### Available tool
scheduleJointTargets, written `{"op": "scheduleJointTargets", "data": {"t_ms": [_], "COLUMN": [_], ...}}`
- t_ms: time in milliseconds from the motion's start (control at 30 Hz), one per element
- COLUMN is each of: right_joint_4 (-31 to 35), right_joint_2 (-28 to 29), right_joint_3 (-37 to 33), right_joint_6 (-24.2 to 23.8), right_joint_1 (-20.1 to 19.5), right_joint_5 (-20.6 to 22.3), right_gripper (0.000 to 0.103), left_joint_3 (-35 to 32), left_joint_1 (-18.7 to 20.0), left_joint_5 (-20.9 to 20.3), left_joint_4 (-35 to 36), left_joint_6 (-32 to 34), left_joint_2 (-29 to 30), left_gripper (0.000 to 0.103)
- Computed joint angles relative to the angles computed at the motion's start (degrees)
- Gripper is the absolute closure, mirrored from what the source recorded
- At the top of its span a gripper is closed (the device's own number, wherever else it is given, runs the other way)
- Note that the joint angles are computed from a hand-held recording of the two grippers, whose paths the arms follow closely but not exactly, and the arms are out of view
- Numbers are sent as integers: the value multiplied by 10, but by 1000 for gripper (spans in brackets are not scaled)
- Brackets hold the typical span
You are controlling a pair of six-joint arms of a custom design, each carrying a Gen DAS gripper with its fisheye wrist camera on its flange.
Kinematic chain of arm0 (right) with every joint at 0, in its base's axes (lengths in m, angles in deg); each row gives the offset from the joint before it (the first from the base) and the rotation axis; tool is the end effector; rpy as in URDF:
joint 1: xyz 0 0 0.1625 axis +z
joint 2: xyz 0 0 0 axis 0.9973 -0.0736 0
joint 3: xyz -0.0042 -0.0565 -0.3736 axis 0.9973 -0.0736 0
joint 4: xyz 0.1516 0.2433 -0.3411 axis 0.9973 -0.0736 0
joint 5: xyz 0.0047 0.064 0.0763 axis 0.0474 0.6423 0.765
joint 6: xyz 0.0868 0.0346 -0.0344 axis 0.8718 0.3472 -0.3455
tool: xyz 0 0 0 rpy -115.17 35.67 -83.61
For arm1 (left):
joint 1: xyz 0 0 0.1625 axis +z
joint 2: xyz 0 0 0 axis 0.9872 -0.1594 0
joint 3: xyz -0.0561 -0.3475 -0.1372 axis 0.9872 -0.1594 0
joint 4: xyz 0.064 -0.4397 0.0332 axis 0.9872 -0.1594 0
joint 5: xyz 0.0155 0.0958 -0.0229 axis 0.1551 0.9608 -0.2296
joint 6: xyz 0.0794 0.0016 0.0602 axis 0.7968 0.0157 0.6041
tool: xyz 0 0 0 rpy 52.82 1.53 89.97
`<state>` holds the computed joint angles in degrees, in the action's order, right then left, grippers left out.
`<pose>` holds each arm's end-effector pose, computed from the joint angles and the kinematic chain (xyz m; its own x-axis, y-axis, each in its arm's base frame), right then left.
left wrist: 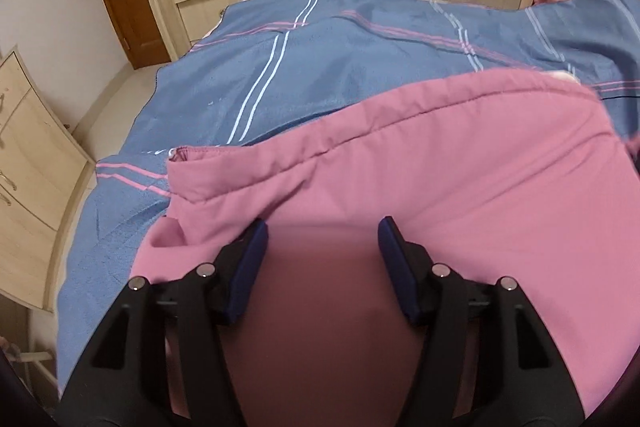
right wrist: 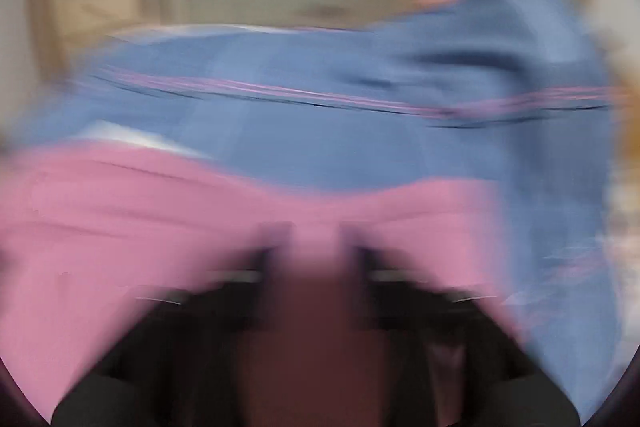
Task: Fold large clothes
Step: 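Fold the hem over toward the hood with both grippers and lay it down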
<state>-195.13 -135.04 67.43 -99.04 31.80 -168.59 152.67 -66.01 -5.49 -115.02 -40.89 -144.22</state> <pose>0.3155 -0.4713 0.0983 -0.5534 -0.2941 0.7792 -0.6908 0.6847 -0.2322 -0.1491 -0.2517 0.3293 -0.6200 -0.4789 -0.6215 0.1726 0.6895 -0.7035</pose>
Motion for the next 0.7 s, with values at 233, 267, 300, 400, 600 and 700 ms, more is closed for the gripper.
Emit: {"op": "scheduleJointTargets", "data": {"t_ms": [233,267,300,400,600,700], "right_joint_4": [112,68,35,70,130,106], "right_joint_2": [-147,-168,-199,-308,-344,-289], "right_joint_3": [90,114,143,214,279,268], "right_joint_6": [96,69,45,28,22,40], "right_joint_1": [-59,-43,-26,12,67,52], "right_joint_5": [86,97,116,192,184,167], "right_gripper": [13,20,21,21,21,16], "left_joint_3": [-11,-14,-17,-24,16,37], "left_joint_1": [-26,-55,-97,-202,-234,-196], "left_joint_5": [-9,-11,-18,-49,-87,-108], "left_joint_4": [20,40,64,106,3,-40], "left_joint_6": [-51,-69,-93,-163,-118,-80], "left_joint_2": [50,57,59,84,83,74], "left_gripper": [45,45,41,30,30,30]}}
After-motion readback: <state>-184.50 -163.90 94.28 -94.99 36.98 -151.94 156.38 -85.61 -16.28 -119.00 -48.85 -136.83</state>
